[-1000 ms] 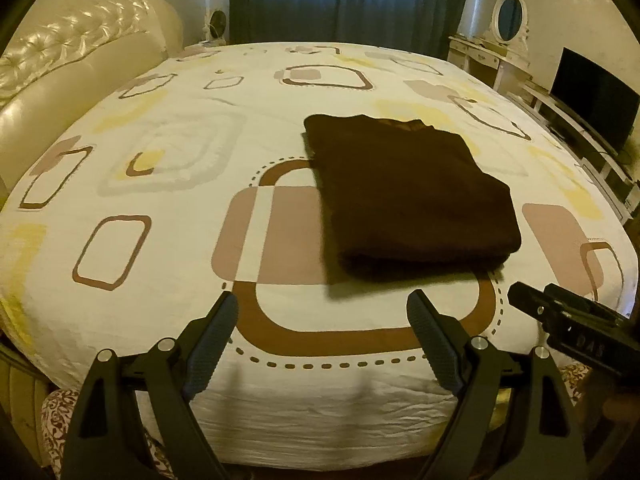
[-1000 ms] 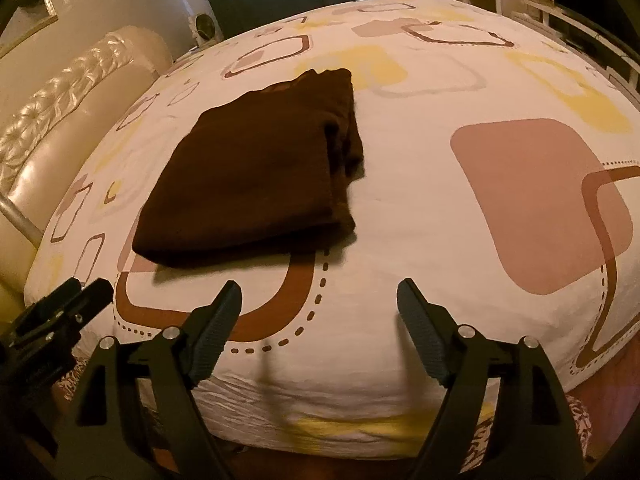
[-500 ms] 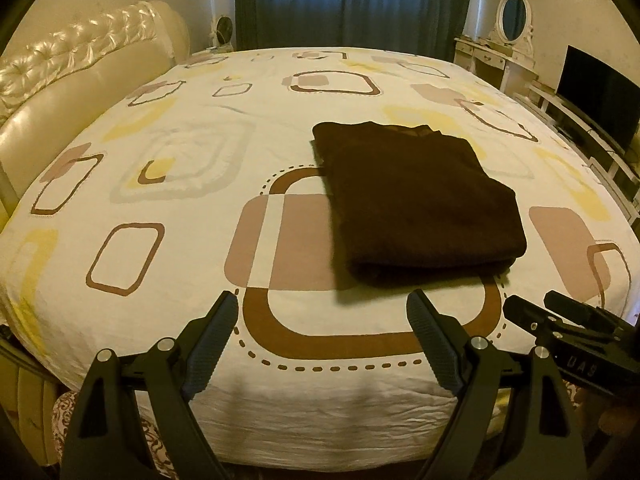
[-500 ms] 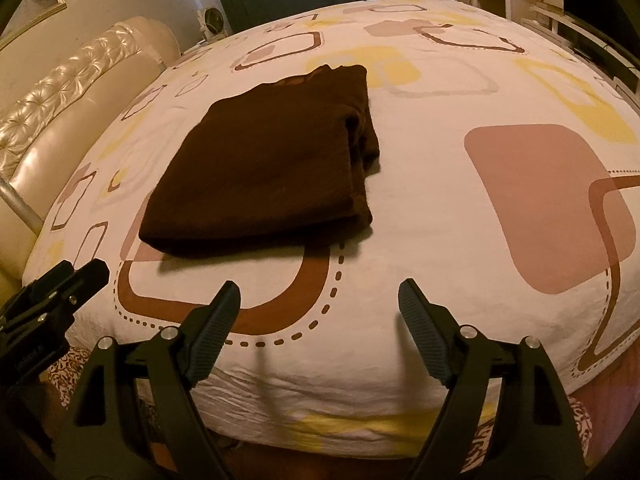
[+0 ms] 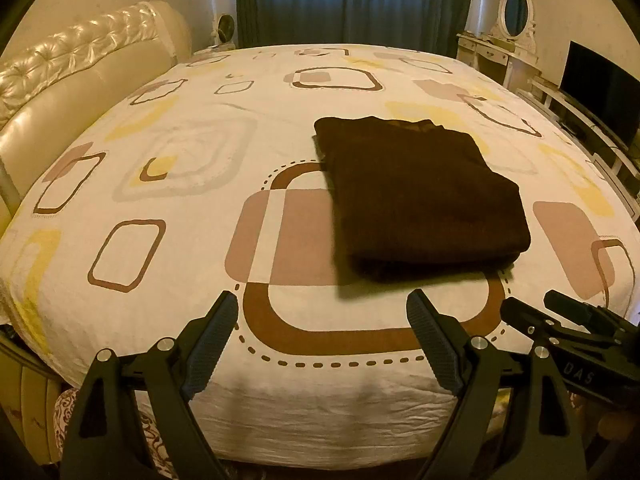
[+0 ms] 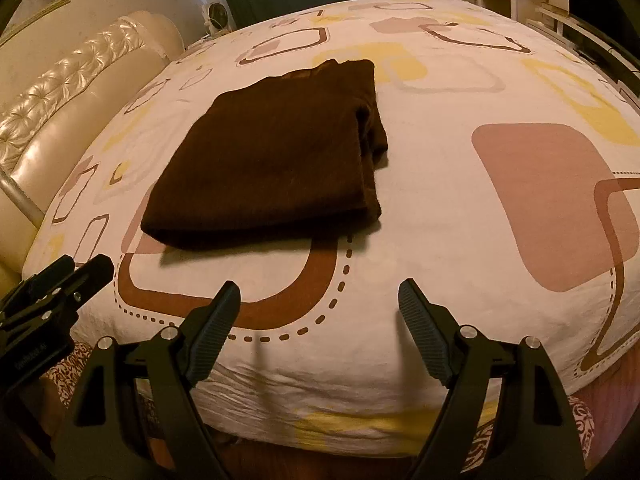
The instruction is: Fold small clothes
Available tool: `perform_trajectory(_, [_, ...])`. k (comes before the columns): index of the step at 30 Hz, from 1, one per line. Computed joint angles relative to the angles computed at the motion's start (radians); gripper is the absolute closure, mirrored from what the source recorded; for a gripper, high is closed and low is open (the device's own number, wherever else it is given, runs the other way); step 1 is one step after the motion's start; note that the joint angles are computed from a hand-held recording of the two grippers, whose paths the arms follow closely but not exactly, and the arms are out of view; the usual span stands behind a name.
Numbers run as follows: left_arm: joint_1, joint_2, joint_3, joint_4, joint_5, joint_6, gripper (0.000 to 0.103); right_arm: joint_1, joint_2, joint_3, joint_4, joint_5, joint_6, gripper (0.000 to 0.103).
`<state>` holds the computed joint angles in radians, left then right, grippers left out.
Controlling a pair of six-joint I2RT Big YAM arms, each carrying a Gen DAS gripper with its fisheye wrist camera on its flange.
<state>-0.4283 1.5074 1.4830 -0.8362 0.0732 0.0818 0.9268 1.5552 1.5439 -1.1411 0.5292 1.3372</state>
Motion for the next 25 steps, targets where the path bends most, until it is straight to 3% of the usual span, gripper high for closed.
perform_trajectory(6, [0.006,0.010,0.011,-0.012,0.012,-0.013,0.017,0.003,0.004,0.000,0.004,-0.006,-0.001,0.022])
perform_trajectory(13, [0.002,-0.003,-0.004,0.014,-0.032,-0.030,0.014,0.000,0.000,-0.009,0.019,-0.013,-0.007,0.022])
perform_trajectory(15, [0.006,-0.009,0.001,0.013,0.015,0.016,0.014,-0.001,-0.004,-0.016,0.031,-0.018,-0.007,0.022])
perform_trajectory(17, [0.016,-0.015,0.006,0.029,0.045,0.002,0.014,-0.005,-0.011,-0.026,0.052,-0.031,-0.008,0.022])
perform_trajectory(21, [0.061,0.049,0.115,-0.016,0.073,-0.028,0.014,-0.023,-0.039,-0.042,0.097,-0.044,-0.029,0.022])
perform_trajectory(25, [0.114,0.205,0.295,-0.067,-0.018,-0.054,0.014,-0.088,-0.088,-0.071,0.133,-0.033,-0.075,0.021])
